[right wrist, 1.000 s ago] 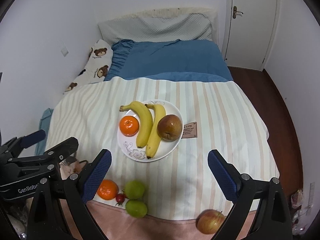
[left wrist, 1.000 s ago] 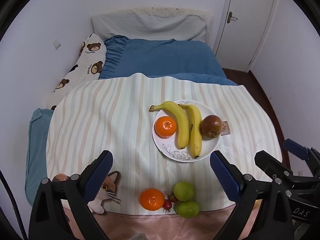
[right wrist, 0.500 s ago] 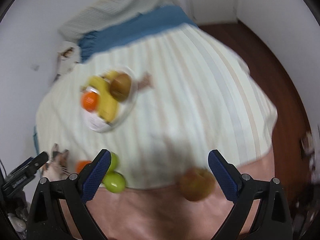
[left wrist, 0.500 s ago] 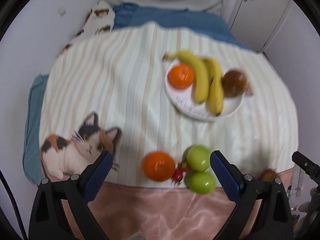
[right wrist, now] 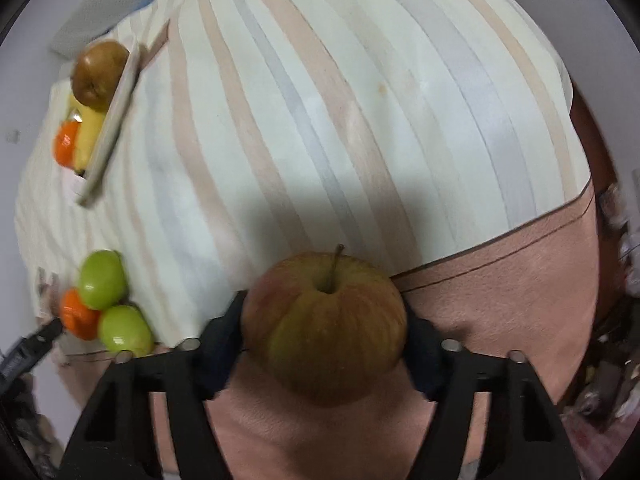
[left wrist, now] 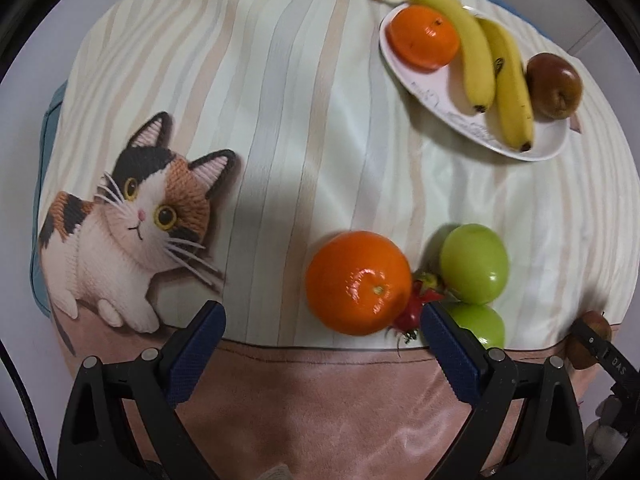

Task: Organize fruits
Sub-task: 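Grasp the second orange with the left tool while the right tool grasps another apple, then carry the orange and apple toward the plate with both tools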

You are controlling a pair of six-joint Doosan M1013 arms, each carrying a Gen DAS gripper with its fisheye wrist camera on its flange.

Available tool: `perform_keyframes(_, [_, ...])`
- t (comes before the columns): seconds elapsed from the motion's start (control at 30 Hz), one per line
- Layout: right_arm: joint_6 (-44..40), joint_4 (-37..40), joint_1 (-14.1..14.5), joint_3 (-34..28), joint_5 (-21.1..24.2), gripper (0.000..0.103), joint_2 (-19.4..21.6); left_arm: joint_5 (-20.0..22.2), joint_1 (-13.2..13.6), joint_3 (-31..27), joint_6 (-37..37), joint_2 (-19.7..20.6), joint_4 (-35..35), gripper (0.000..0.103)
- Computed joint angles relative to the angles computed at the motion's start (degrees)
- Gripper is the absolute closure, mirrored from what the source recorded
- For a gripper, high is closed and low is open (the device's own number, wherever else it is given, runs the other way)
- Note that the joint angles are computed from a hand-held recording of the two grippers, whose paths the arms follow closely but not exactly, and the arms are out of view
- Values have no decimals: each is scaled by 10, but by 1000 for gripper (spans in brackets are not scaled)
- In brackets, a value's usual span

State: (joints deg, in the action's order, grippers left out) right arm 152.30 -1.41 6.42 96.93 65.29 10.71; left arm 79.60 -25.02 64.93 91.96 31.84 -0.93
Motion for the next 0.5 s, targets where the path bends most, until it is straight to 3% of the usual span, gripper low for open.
perform_keyframes(0.23, [-33,2,11,-12,-16,34,6,19,-12,-16,22,28,2,4])
perform_keyframes(0.27, [-39,5,12,-18,-16,34,9,22,-15,-18,31,33,3,6])
perform_keyframes(0.33, [-55,9,18,-28,-20,35,16,20,-19,-13,40,34,11,32])
perform_keyframes(0.37, [-63,10,21,-32,-21,35,20,14,-23,-8,44,33,23,39])
perform_keyframes(0.5, [-96,19,32,-49,-24,35,31,-4,-24,9,60,21,25,39])
